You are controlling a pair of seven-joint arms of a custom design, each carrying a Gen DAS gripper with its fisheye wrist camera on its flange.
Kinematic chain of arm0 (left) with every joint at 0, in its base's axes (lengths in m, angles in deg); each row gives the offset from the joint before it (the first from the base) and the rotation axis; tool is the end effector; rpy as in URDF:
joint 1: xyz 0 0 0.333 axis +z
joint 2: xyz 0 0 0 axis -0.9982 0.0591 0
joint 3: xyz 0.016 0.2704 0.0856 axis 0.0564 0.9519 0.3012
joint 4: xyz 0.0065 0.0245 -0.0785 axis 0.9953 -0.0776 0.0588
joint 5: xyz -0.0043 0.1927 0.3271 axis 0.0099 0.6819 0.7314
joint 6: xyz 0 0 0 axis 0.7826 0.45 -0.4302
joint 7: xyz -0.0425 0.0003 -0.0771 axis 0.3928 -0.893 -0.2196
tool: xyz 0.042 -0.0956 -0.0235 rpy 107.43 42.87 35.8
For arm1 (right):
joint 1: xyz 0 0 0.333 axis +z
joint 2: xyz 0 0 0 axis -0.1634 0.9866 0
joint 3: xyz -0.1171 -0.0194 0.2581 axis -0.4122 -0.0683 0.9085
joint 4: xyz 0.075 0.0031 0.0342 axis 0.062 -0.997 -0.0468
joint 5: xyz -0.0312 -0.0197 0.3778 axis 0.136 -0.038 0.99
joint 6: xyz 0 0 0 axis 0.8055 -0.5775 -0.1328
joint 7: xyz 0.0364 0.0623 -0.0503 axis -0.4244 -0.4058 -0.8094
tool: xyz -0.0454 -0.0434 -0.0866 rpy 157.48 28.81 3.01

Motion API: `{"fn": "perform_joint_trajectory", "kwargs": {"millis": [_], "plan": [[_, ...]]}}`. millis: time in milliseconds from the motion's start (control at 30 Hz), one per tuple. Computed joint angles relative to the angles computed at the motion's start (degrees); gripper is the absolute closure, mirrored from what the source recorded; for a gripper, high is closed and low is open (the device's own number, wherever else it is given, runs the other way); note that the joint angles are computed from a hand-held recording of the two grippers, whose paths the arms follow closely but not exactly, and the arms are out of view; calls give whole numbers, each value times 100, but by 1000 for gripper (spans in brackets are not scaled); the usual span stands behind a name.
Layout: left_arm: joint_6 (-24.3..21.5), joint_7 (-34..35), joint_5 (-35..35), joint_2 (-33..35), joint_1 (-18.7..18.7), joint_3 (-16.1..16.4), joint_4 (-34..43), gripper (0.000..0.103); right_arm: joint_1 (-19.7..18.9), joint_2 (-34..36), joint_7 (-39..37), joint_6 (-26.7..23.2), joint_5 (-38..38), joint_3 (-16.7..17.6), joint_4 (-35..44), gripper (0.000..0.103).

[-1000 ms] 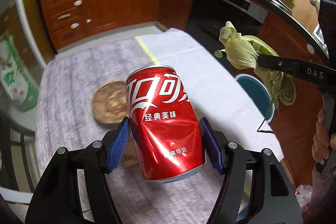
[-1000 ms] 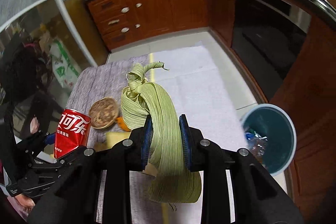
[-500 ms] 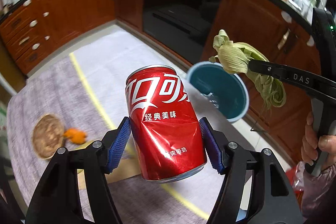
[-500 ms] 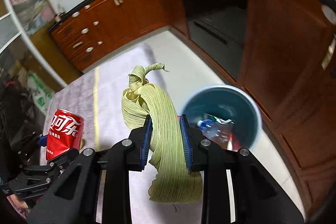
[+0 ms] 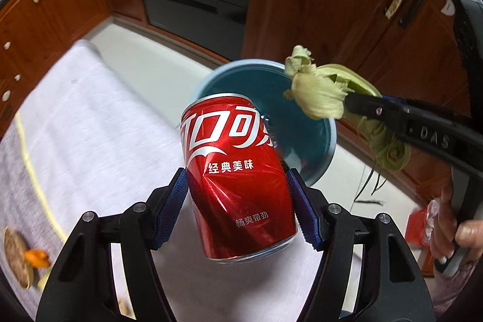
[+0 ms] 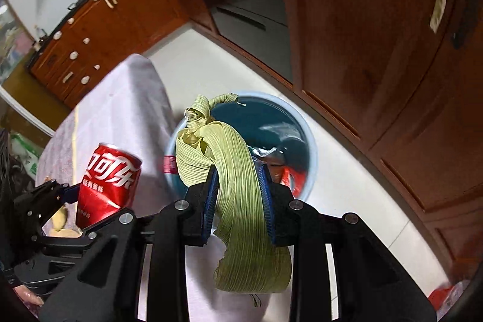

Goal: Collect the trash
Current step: 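Carry the can and corn husks over the bin and open both grippers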

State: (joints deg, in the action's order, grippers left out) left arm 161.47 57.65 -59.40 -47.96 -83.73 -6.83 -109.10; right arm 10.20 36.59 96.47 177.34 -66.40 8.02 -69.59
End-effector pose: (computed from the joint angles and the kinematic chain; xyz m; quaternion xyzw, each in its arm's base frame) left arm 0.6833 -0.0799 0.4778 -0.4163 0.8823 -0.2122 0.0563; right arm 0.5981 0.2336 0.4742 -0.5287 0.7994 -0.1349 0.2514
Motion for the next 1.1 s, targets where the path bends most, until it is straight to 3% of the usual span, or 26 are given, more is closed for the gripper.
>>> {"fn": "perform_joint_trajectory", "kwargs": {"millis": [267, 400, 733, 800, 867, 900, 933, 1100], "plan": [[-444, -487, 653, 1074, -471, 11, 1252, 34, -209, 283, -383, -120, 544, -22, 33, 77], [-355, -640, 789, 1223, -498, 14, 1356, 27, -224, 399, -506, -167, 622, -46, 139, 77], [-387, -769, 748, 1100, -357, -13, 1217, 26, -213, 745, -718, -295, 856, -47, 516, 74], [-460, -743, 660, 1066, -288, -41, 1227, 25, -214, 826, -810, -337, 910, -38, 631, 69], [-503, -743, 603, 978, -253, -51, 1161, 25, -232, 885, -905, -303, 1031, -5, 711, 52], [-527, -733, 564, 955, -229, -57, 1151, 25, -224, 882, -907, -244, 1060, -9, 710, 33], [-484, -709, 517, 838, -196, -64, 996, 25, -197, 872, -869, -204, 1040, -32, 711, 23], [-605, -709, 374, 787, -146, -72, 1041, 21, -191, 863, -759, -344, 1198, -29, 793, 14]]}}
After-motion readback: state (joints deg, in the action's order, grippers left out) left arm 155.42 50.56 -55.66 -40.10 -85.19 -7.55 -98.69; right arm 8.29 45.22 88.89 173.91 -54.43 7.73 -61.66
